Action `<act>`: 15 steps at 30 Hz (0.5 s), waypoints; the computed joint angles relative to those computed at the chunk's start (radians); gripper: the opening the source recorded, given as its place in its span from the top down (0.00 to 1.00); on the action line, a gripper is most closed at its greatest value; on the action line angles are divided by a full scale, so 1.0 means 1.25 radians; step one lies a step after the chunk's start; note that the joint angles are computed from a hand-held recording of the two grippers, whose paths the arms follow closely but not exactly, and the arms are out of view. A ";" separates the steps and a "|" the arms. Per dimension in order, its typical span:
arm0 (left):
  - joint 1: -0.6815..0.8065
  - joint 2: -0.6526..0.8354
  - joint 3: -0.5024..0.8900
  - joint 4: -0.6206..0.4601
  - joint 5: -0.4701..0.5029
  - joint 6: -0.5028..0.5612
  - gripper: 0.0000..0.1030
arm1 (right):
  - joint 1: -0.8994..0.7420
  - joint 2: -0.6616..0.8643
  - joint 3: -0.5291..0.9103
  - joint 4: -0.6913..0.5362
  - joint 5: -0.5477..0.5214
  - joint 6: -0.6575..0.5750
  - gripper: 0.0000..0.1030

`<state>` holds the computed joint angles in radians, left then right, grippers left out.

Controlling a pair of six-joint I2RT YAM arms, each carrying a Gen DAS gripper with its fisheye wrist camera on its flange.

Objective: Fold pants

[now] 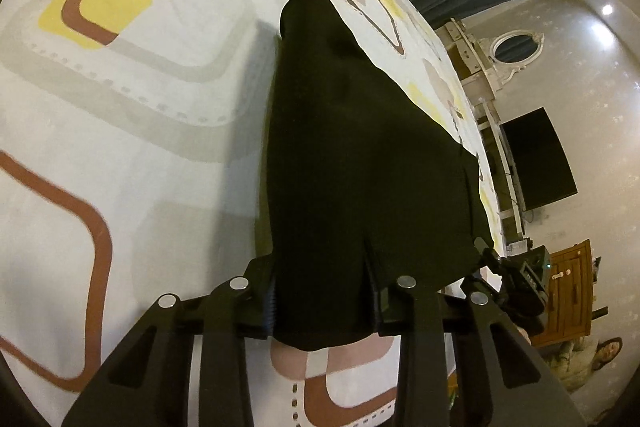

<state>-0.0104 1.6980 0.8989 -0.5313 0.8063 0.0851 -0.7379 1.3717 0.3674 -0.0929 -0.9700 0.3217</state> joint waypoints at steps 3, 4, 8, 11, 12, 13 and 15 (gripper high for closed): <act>0.011 -0.018 -0.009 -0.035 -0.007 0.044 0.67 | -0.024 -0.026 -0.010 -0.064 -0.020 -0.048 0.69; 0.015 -0.026 -0.014 -0.047 -0.012 0.062 0.67 | -0.037 -0.038 -0.014 -0.098 -0.029 -0.078 0.69; 0.029 -0.057 -0.041 -0.072 -0.023 0.106 0.67 | -0.082 -0.061 -0.037 -0.178 -0.056 -0.161 0.69; 0.031 -0.071 -0.050 -0.075 -0.033 0.125 0.67 | -0.113 -0.072 -0.046 -0.238 -0.068 -0.227 0.69; 0.030 -0.072 -0.051 -0.074 -0.037 0.132 0.67 | -0.120 -0.076 -0.048 -0.257 -0.072 -0.243 0.69; 0.032 -0.070 -0.048 -0.077 -0.037 0.137 0.67 | -0.127 -0.081 -0.051 -0.277 -0.076 -0.259 0.69; 0.042 -0.059 -0.045 -0.080 -0.032 0.157 0.67 | -0.153 -0.086 -0.056 -0.329 -0.081 -0.319 0.69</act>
<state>0.0423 1.6241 0.8432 -0.6308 0.7666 0.2816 -0.9289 1.2647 0.2969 -0.5046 -1.0715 -0.0768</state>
